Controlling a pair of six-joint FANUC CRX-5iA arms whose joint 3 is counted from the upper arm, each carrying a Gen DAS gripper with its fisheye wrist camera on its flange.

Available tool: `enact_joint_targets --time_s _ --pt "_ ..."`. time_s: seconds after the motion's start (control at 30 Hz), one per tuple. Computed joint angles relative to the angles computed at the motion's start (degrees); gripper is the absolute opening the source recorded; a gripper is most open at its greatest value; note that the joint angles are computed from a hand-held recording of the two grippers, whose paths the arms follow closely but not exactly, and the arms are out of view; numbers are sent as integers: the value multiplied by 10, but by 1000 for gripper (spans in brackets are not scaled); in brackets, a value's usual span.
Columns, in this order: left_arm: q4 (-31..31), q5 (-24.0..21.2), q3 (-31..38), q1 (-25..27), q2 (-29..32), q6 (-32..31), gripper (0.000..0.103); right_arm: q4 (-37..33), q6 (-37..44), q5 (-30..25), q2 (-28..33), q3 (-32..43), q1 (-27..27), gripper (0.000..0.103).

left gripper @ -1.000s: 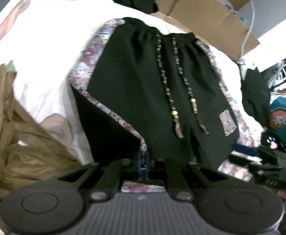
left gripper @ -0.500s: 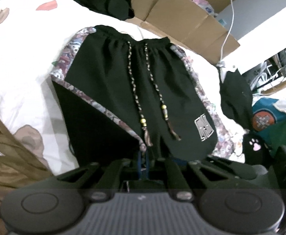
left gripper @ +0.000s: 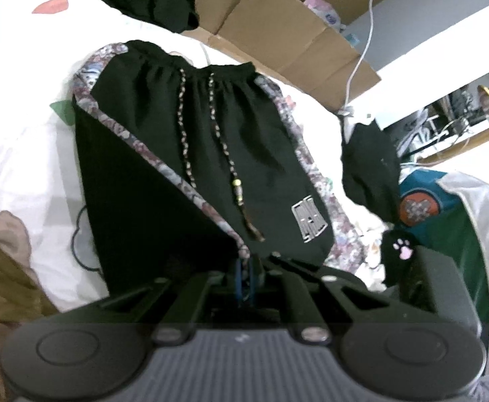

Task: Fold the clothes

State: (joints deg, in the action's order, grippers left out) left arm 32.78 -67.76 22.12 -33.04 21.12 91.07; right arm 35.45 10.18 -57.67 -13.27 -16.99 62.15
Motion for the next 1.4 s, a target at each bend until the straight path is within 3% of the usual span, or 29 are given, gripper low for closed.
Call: enact_joint_targets --time_s 0.1,0.17,0.2,0.37,0.47,0.73,1.4 --pt "-10 14 5 -3 -1 17 16 14 5 7 -9 -14 -3 6" --pt "-32 26 12 -5 -5 44 43 18 15 13 -18 -23 -5 5" --pt "-38 27 13 -5 -6 47 45 20 17 15 -22 -27 -6 5" --pt "-62 33 13 -4 -9 73 46 24 17 6 -46 -43 -13 5" --pt "-102 -1 40 -8 6 108 46 22 16 0 -68 -55 -22 5" --pt "-127 -46 63 -19 37 130 46 32 11 -20 -127 -88 -31 5" --pt "-153 -168 252 -88 176 189 46 48 -41 -102 -272 -158 -44 5"
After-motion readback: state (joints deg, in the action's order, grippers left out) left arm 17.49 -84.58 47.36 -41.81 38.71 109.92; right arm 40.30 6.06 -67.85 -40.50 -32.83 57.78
